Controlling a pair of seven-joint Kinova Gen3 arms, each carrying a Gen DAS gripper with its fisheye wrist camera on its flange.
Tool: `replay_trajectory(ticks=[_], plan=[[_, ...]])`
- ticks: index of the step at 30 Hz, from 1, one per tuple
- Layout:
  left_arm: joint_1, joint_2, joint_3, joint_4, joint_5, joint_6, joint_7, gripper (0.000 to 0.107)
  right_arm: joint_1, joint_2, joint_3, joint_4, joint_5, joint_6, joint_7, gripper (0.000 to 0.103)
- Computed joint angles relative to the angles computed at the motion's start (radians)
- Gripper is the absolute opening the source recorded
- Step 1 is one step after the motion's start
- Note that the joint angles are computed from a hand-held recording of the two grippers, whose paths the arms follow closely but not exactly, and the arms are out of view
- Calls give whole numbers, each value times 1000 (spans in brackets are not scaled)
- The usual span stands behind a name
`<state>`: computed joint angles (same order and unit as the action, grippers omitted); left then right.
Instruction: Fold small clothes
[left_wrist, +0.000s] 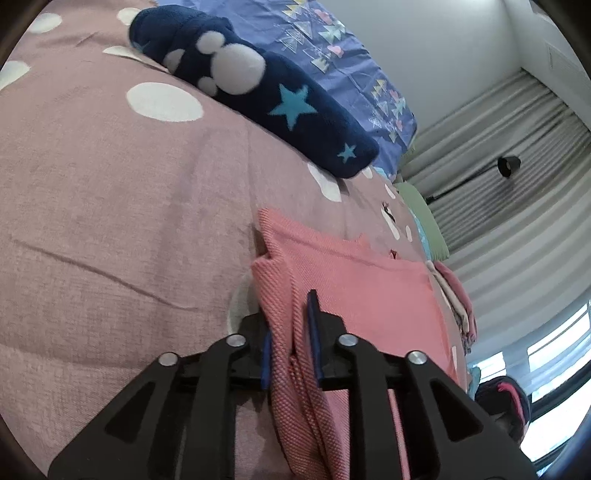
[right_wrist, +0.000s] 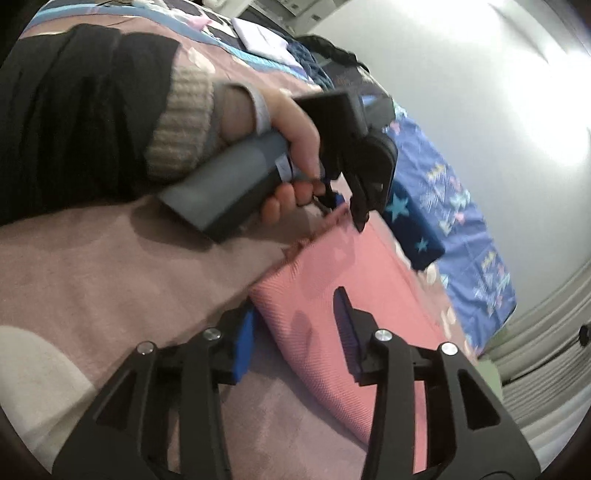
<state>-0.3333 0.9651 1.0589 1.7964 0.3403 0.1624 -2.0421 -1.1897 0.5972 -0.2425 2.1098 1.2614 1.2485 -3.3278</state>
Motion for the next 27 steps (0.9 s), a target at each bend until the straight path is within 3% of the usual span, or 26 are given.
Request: replay_trajectory(ticks=[2,5,7,10,12,14,17,21,24,27], plan=[[12,-11,-5,-5,-13,16,-14,32,8,14,10,-21,1,3,4,41],[37,-38,-27,-5,-15,20,-31,36,26,22,19,-34,9,-11,10,34],[36,-35,-25,-3,-9,14,-40,36,35,27,21,-44,10,-25,35,18],[30,-20,-30,-11,8,23,-29,12,32,40,29,-56,15,-27,57,8],[14,2,-12,-11,17,24,-40,11,43,16,29,-36,27,-58,33,8],[18,-9,-11,0,16,4,-47,11,64,-22,18,-2,48,-96,-13,6],[20,-15,-10,9,9,-12,-40,11,133,-59,-79,49,100,-77,-121,6],[40,-54,-22,28,-4,-59,5,11,131,-179,-42,149,149,-197,-283,5],[115,-151,-93,40,-21,-95,76,11,177,-266,-59,219,194,-276,-405,5],[215,-258,-188,26,-25,-88,160,11,211,-338,-99,289,226,-285,-527,5]])
